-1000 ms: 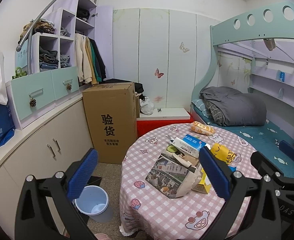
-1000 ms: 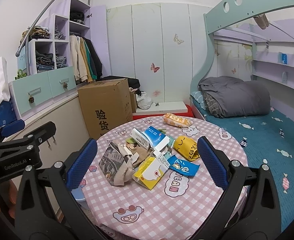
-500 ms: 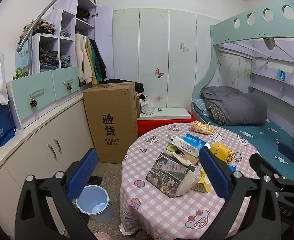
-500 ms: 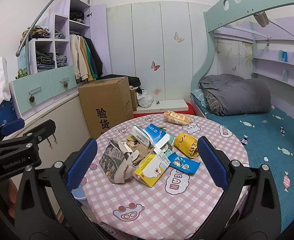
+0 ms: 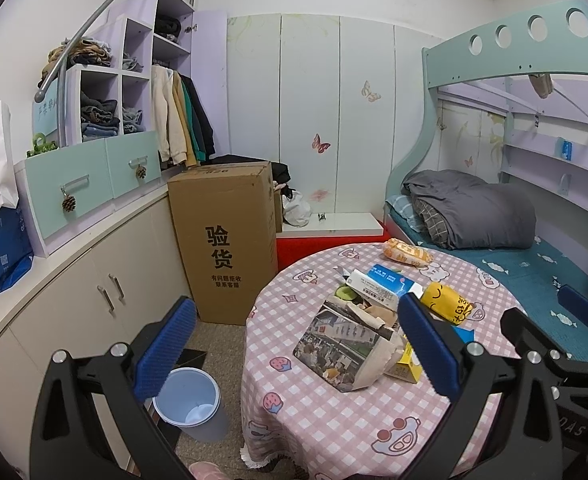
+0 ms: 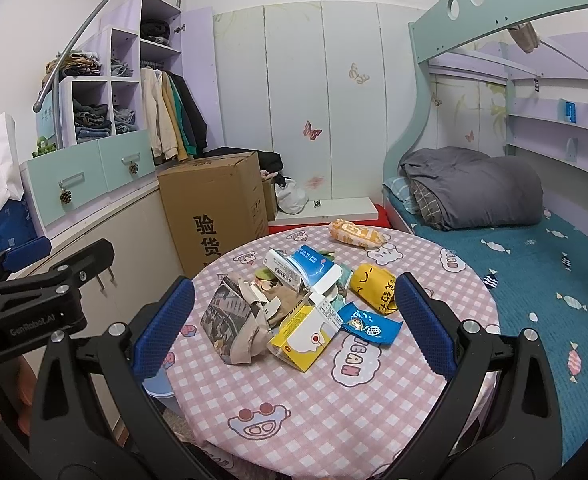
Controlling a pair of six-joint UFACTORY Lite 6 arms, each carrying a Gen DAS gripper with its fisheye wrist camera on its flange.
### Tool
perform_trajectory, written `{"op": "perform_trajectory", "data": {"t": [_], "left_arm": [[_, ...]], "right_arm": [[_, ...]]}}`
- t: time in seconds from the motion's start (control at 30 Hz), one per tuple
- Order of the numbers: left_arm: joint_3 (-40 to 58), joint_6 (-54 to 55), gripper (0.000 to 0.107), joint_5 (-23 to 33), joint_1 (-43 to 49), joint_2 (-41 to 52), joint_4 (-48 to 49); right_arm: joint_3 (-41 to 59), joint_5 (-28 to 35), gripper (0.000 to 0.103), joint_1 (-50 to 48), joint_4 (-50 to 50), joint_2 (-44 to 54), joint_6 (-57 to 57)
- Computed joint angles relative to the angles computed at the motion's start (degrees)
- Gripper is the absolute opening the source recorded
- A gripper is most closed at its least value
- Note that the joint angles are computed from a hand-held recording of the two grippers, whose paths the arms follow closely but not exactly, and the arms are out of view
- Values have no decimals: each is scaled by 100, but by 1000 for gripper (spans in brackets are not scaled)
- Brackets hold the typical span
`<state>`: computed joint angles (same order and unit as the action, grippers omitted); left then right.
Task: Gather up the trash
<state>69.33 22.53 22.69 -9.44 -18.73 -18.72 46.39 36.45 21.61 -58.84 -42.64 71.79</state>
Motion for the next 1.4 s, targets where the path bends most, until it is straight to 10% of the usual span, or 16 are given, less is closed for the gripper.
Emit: {"op": "perform_trajectory", "data": {"t": [0.8, 1.4], "left_arm": [[87, -1130, 99, -15, -397, 286, 1187], [497, -1376, 99, 103, -586, 1895, 1338]], "right_arm": [[-223, -352, 97, -418, 423, -110, -274], [-654, -2062, 97, -3038, 5460, 738, -5122]]}}
